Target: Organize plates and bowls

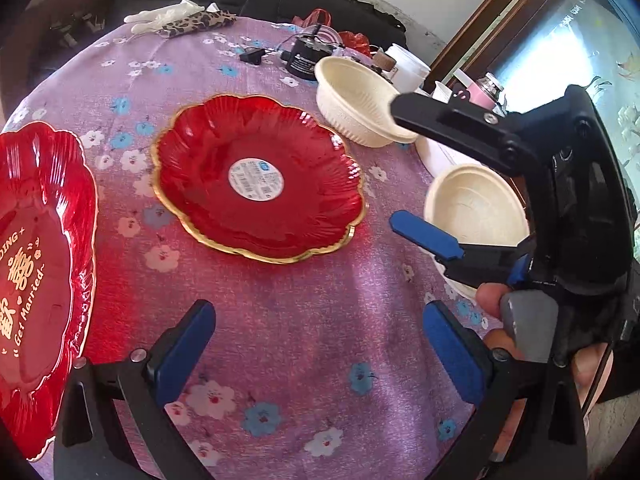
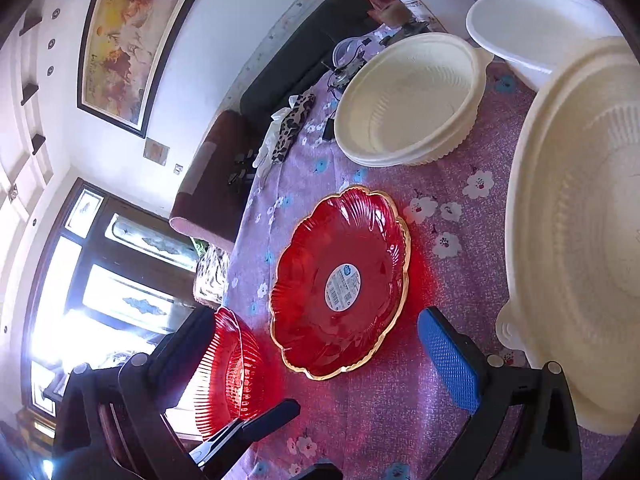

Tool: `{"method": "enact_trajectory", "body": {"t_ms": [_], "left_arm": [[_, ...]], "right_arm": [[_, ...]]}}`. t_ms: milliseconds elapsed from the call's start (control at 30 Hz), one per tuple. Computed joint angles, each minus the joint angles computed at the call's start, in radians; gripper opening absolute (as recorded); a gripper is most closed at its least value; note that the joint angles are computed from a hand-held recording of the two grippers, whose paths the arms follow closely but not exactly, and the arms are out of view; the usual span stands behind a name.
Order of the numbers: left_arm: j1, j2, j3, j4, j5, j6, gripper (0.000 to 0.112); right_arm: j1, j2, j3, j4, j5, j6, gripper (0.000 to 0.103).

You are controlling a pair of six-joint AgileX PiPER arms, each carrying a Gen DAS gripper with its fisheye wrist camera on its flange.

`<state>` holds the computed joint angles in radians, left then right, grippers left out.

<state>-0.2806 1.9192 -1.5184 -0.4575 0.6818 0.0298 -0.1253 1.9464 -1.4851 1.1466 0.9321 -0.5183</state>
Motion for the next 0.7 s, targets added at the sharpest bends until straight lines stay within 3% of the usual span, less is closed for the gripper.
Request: {"method": "enact_trajectory", "body": {"t_ms": [133,267,500,700], "left_arm": [[0.034,-0.003,0.012,0.093,0.013,-0.062,0.103],[0.075,-0.024,0.033,0.142,0.016,-0.127,0.103],[0.060,0.035,-0.096,0.250,0.056,-0.291,0.103],[0.032,0.161,-0.283,0.356,0.105,-0.447,0.103]], "right_arm": [[0.003,0.011,-0.013,0.022,0.007,0.004,0.103],[0.036,0.009,-0.040,-0.072,-0.048,0.105,0.103],[0.071,0.027,-0.086,-0.177,-0.081,0.214,0.103],[0.052,0.059,-0.094,-0.126,-0.068,0.177,0.103]]}}
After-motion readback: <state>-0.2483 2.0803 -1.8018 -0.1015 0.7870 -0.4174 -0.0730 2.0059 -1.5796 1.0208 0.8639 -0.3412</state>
